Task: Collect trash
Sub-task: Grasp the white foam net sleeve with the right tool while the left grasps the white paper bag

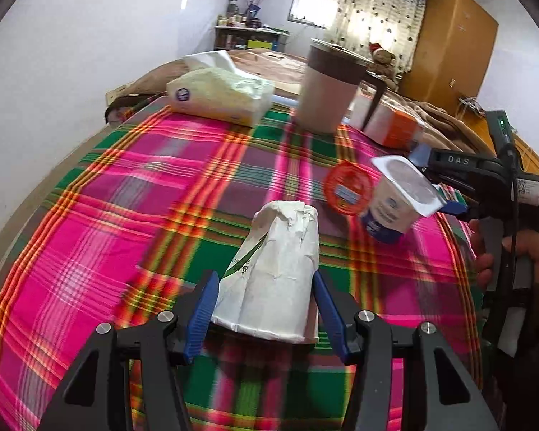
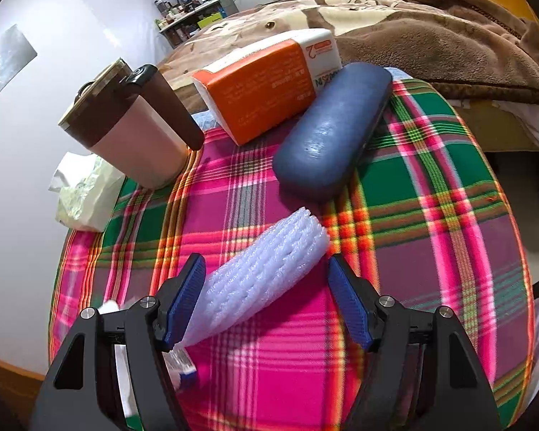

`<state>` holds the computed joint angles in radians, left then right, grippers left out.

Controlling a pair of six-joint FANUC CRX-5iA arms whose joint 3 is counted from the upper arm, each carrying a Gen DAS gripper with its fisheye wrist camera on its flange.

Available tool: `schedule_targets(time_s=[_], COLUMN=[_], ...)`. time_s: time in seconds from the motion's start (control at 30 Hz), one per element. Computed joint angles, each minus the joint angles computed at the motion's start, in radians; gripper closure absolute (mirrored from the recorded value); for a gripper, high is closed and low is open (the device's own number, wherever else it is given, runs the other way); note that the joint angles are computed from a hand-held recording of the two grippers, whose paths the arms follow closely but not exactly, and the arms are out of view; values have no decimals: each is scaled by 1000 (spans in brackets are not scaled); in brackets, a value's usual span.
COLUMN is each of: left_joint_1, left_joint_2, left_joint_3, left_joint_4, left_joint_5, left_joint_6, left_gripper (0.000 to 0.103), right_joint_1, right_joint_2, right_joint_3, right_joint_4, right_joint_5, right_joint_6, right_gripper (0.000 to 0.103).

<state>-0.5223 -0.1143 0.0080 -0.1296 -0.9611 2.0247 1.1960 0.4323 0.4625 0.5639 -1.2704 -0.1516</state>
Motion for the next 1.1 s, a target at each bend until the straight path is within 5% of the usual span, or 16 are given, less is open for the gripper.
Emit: schedule_targets(time_s=[0.43, 0.53, 0.63, 1.1], left_joint_1=[33, 34, 35, 18], left_joint_2=[12, 14, 14, 1], left_joint_3=[-3, -2, -2, -1], left_joint_4=[31, 33, 37, 21], left_joint_5=[7, 6, 6, 16], left_joint_6=[-21, -23, -22, -13], left_gripper=[46, 46, 47, 63], right_joint_1=[-22, -19, -19, 25], right_joint_2=[137, 126, 98, -47], right_joint_3=[210, 189, 146, -74], right_joint_4=[-28, -21, -22, 29], right_joint_5=[-103, -101, -83, -2], right_joint_6=[136, 123, 114, 32], right_gripper=[36, 57, 68, 78])
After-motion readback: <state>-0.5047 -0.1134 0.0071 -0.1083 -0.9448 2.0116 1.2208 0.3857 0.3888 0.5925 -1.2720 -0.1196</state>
